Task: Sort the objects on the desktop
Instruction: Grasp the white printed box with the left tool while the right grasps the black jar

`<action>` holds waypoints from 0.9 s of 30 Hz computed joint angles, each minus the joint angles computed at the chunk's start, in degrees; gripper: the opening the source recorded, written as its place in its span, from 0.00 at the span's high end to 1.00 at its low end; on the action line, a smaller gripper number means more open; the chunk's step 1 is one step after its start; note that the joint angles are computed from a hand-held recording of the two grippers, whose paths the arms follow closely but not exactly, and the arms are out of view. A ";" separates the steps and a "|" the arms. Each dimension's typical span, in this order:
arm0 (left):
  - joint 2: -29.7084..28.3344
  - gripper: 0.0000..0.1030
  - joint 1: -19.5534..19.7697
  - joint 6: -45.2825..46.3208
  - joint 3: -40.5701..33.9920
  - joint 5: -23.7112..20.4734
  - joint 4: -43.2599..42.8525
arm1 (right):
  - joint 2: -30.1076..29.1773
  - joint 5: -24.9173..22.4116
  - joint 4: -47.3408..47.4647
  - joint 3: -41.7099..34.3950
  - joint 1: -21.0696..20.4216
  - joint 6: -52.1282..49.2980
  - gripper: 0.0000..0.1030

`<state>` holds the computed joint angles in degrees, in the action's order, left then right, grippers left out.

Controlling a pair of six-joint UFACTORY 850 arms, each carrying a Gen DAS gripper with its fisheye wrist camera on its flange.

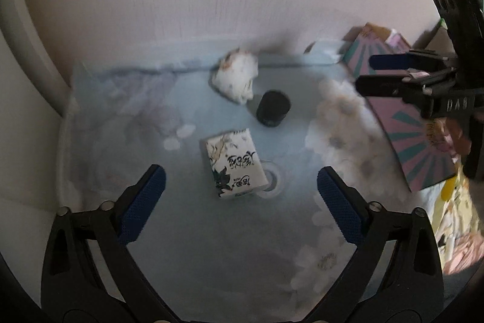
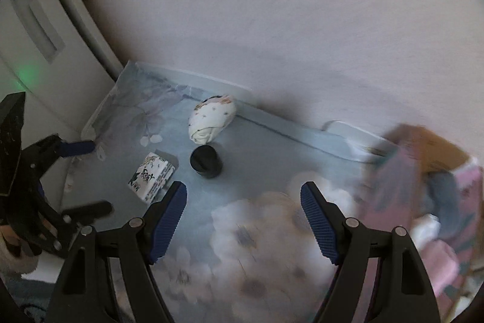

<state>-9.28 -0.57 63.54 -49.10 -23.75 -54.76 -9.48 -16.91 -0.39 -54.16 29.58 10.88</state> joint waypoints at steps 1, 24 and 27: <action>-1.13 0.10 0.17 0.21 -0.45 -0.31 -0.65 | -1.45 1.63 4.43 -0.01 0.01 -4.27 0.28; -7.81 0.59 0.02 -10.63 -3.20 0.71 4.97 | -11.23 2.89 1.76 -6.22 2.68 -4.29 0.69; -7.48 0.59 -0.08 -9.58 -2.71 1.64 4.03 | -10.97 2.96 -4.00 -5.95 3.30 1.82 0.69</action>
<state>-16.76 -0.65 53.95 -51.81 -22.10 -50.73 -20.45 -13.95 -4.39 -60.12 32.88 12.70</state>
